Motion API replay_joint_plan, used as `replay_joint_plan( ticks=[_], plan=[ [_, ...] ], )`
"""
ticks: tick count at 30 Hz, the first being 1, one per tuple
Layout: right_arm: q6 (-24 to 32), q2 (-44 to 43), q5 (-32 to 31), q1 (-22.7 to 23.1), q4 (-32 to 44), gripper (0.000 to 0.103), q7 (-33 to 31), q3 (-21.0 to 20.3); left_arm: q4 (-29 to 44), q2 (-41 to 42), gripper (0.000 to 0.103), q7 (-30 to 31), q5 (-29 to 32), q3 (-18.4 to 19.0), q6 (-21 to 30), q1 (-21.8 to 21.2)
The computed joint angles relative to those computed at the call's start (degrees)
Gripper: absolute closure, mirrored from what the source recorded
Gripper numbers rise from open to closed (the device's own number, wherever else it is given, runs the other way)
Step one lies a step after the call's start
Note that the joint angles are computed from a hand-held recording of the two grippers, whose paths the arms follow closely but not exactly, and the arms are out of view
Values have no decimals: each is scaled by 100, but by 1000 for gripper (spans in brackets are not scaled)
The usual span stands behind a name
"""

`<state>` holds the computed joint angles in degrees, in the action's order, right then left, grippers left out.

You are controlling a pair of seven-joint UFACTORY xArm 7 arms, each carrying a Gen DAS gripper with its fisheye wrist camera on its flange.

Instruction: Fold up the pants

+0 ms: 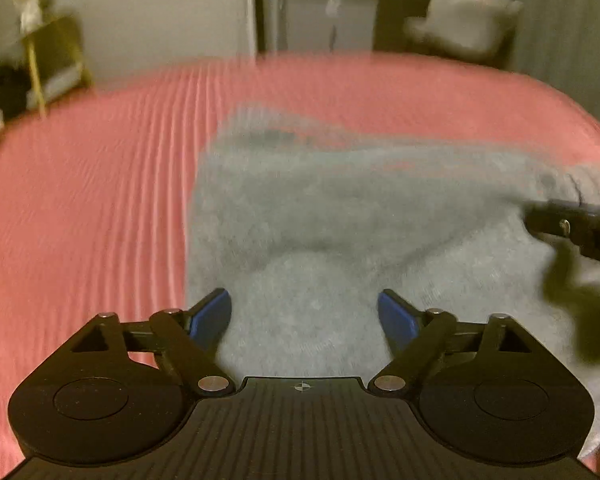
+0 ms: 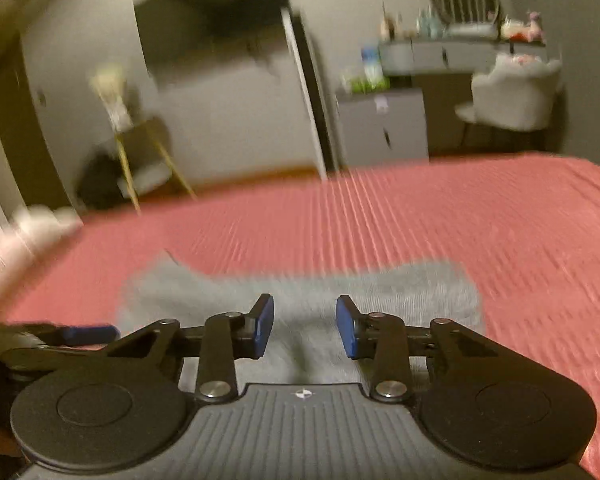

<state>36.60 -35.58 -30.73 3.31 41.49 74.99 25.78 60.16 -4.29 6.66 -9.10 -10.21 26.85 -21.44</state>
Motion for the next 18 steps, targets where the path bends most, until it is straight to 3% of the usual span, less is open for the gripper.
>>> replay_joint_plan(
  ticks=[1,3,5,7,9,11,13,15,16,18],
  plan=[
    [189,254,265,24,81,95,-192,-23,-18,-56,18,204,-357,184,10,-104],
    [-102,49,142,153,-337,101,-13,-172,-53,-189,32,548,-443,149,41,35],
    [-90,-109,261,260,-355,101,-114,-295,-186,-292,31,440,-186,120,-371,124],
    [-375,-412,151,-70,-432,100,374,-96,-97,-239,31,-28,124,72,-623,229],
    [-457,-446,-159,-476,-281,99,572,193,86,-106,31,86,-268,158,-827,145],
    [-754,-315,-444,-727,-191,99,588,352,312,101,31,-11,-132,112,-874,150],
    [-676,164,-416,-734,-1,99,359,366,604,452,28,71,69,56,-785,127],
    [-448,676,-138,-392,27,100,53,53,734,725,20,-174,601,34,-832,89],
    [-554,688,-358,-466,-34,100,161,154,702,780,13,-173,615,20,-954,88],
    [-244,825,-461,-287,180,100,-4,117,661,812,13,-131,280,-17,-1028,134]
  ],
)
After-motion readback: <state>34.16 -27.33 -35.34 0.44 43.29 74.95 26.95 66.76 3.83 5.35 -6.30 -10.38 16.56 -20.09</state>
